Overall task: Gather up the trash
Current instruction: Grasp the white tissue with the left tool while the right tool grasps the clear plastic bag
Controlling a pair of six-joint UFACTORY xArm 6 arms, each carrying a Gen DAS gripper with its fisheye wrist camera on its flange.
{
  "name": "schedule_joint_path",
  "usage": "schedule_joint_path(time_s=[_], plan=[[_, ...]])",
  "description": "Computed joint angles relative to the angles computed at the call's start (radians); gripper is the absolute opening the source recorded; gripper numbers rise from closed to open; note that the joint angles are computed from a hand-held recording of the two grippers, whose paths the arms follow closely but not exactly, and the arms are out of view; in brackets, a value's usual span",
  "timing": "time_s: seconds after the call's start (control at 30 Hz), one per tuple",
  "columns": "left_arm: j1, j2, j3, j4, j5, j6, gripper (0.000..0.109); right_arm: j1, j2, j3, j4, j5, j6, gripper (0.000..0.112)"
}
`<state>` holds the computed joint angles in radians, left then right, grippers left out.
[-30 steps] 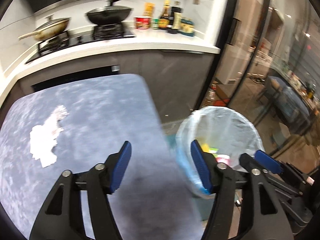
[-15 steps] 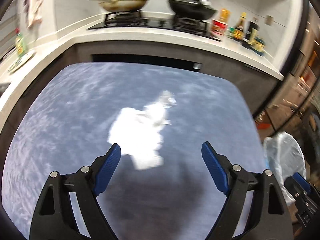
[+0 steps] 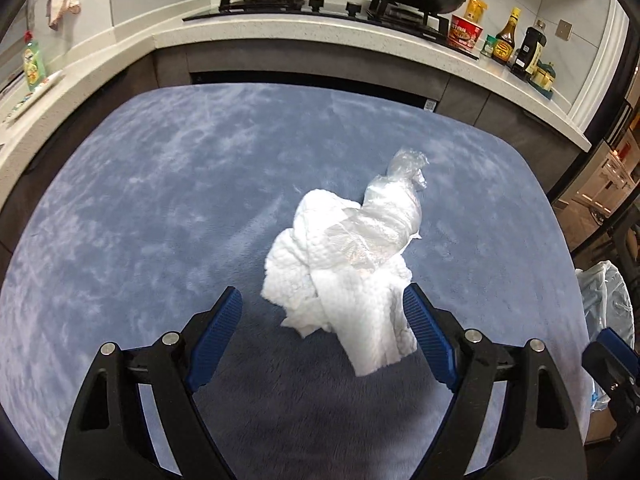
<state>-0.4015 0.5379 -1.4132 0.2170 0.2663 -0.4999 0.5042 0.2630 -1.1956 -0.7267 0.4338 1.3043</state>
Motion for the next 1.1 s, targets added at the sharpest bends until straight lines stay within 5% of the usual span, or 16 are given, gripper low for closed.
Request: schedule_joint_path(time_s=[0.07,0.3,0.43,0.8,1.1], plan=[[-0.004,0.020,-0.018,-0.052,0.004,0.055,0.070,0.005,0.037,-0.043,0.011,-0.001,-0.023,0.045],[-0.012,0.019,0.001,-0.240,-0.014,0.244,0.015,0.013,0.177,-0.213,0.096,-0.018,-0.149,0.045],[-0.007,-0.011,0.039,-0.346,-0.031,0.318,0.011,0.016,0.273,-0.333,0.177,-0.031,-0.246,0.045],[0.047,-0.076,0.111,-0.359,-0.045,0.311,0.011,0.033,0.545,-0.709,0.401,0.010,-0.469,0.045],[0.061,-0.065,0.119,-0.421,-0.032,0.352,0.011,0.048,0.834,-1.162,0.558,0.172,-0.640,0.045]])
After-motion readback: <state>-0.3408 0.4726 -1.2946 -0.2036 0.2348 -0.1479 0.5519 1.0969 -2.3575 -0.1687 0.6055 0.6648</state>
